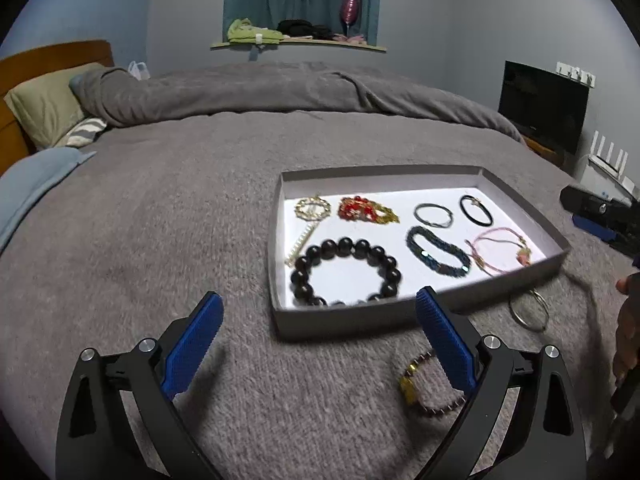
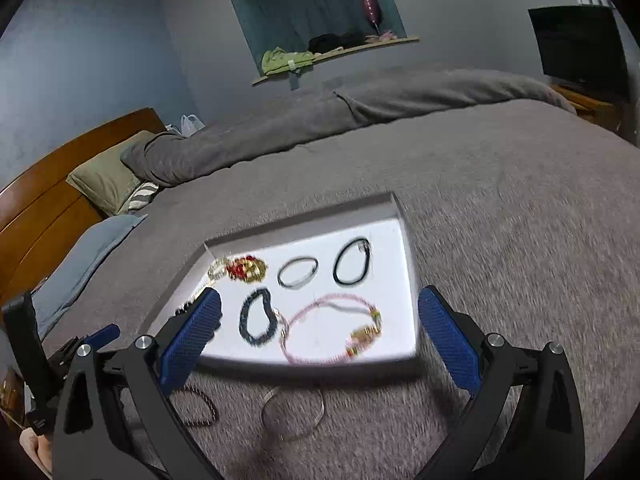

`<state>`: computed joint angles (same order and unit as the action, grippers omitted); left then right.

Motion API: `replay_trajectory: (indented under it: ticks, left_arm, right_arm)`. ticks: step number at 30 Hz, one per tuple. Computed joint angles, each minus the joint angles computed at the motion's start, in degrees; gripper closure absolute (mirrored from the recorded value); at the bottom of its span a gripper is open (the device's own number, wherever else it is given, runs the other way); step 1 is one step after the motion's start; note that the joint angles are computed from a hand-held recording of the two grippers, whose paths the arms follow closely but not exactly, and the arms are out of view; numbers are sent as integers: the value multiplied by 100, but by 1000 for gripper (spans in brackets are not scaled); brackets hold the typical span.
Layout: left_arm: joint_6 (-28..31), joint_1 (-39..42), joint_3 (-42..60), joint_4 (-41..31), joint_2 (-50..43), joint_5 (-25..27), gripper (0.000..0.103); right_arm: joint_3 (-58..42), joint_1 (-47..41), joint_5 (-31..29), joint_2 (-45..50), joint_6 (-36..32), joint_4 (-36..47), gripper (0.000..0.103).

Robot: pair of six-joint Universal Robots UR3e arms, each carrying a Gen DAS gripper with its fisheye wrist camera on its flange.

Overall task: Organize jewelry
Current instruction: 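Move the left tool to the dark red bead bracelet while the right tool approaches the silver bangle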

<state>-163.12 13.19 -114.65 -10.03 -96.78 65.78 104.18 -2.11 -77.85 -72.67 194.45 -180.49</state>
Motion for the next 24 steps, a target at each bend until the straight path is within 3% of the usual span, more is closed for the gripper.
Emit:
replay_trajectory:
  ticks: [10, 15, 20, 24]
  left_arm:
    - [85, -14, -744, 440, 371, -4, 7]
    - [148, 32, -1042, 540, 551, -12, 7]
    - [228, 188, -1172, 178, 725, -285, 6]
    - [398, 26, -1174, 48, 693, -200, 6]
  right_arm:
    - [1365, 20, -422, -563, -29, -1019, 5]
    - [1629, -8, -439, -609, -79, -1085, 5]
    - [1716, 43, -473, -595, -72, -1125, 5]
    - [1831, 76, -489, -614, -80, -1172, 5]
